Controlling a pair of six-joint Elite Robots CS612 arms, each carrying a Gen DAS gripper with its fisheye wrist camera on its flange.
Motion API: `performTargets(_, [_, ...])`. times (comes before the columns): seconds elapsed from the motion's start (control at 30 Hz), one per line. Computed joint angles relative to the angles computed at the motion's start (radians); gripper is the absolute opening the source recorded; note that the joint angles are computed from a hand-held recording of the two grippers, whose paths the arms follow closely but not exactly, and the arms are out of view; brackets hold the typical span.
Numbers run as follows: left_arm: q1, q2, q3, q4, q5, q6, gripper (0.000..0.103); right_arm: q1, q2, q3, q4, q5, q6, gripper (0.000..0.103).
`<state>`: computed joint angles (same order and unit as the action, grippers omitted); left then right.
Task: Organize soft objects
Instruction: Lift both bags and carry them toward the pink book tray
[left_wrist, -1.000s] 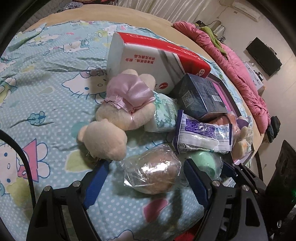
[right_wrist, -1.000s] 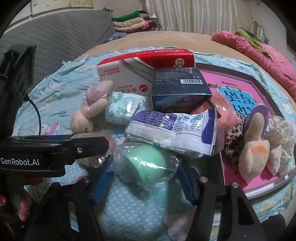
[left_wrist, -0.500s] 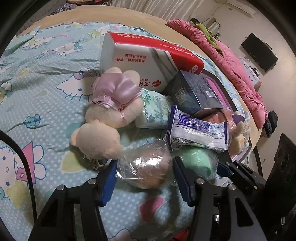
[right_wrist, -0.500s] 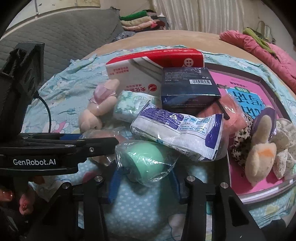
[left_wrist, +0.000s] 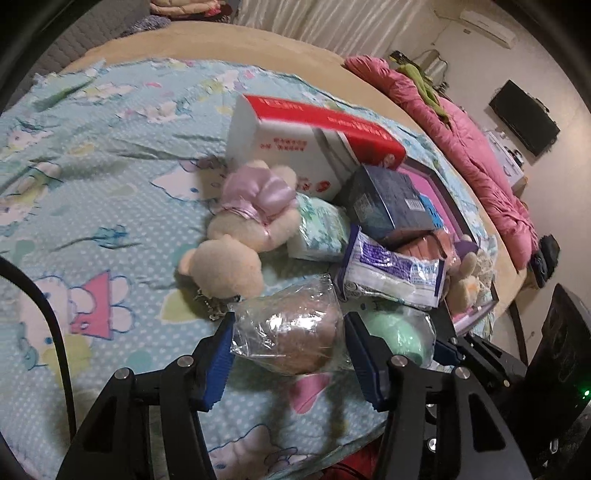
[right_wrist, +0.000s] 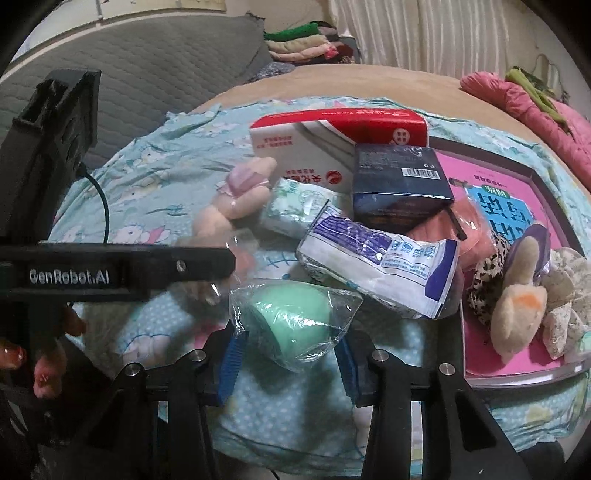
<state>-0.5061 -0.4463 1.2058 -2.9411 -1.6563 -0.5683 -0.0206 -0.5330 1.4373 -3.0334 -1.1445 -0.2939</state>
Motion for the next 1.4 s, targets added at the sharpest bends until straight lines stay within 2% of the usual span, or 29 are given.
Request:
performTargets(0.33, [-0.017, -0.053, 0.067, -0.061, 0.122, 0.013, 0.057, -0.012, -0.009, 0.018, -0.052, 0.079, 0.006, 0.046])
performTargets(0.7, [-0.04, -0.083, 0.081, -0.035, 0.229, 0.045, 0.057, -0.032, -0.019, 0.036, -0.146, 0.145, 0.062, 0.046])
performTargets(1.17, [-0.062, -0.101, 0.085, -0.03, 0.287, 0.07, 0.057, -0.054, -0.024, 0.045, -0.259, 0.16, 0.123, 0.046])
performTargets(1.4, [-0.074, -0.104, 0.08, -0.019, 0.311, 0.091, 0.057, -0.063, -0.018, 0.037, -0.309, 0.129, 0.149, 0.046])
